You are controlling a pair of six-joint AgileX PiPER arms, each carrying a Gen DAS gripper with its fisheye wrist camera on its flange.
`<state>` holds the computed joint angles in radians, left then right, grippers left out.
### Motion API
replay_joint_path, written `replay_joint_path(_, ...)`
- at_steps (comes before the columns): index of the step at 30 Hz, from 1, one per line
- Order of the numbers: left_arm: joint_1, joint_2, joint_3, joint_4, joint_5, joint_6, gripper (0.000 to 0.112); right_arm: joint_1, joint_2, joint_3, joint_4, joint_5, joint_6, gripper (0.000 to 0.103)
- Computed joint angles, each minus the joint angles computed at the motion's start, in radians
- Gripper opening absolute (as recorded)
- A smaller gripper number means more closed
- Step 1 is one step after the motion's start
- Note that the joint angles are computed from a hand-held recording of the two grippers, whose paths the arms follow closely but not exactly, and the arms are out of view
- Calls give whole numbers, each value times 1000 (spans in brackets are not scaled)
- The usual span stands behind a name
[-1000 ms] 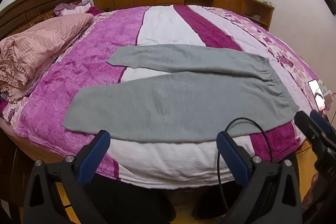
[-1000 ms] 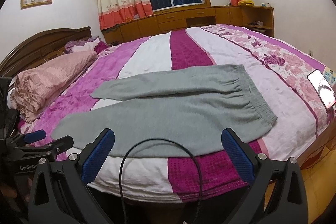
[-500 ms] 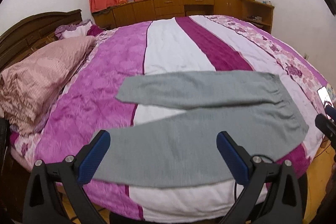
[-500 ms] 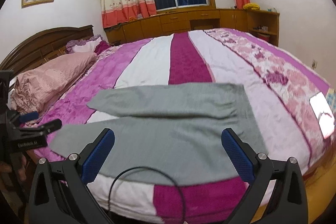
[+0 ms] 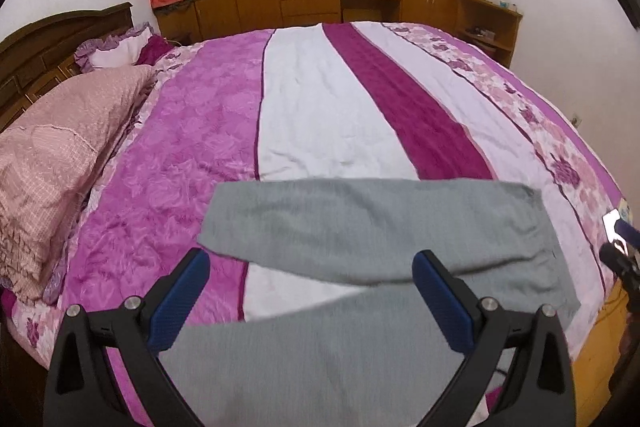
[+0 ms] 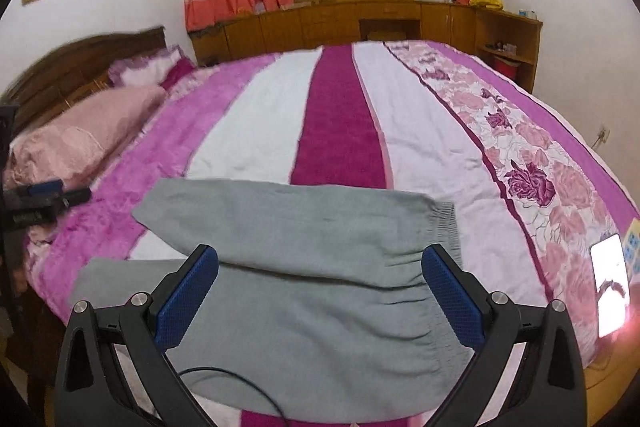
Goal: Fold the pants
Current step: 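Lower both tools onto the sweatpants and close both grippers on the fabric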
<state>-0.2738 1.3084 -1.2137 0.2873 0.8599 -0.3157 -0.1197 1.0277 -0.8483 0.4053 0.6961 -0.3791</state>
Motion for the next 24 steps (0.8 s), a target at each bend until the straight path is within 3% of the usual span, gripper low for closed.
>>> replay_joint_path(4,46,107,-89,11,-11,44,103,-6,100,-43,-41,-29,7,98)
replay_joint_path(11,145,309,-249,-158,-28,215,103,-35,317,-157,-21,-19,-25,98)
replay_joint_path(18,132,513,-394,-150,-23,265,103,-23,548,-310,-53,-17,5,98)
replay_joint_path(24,107,740,-630,-171,32,290,103,-12,724,-433,-72,-45,38,98)
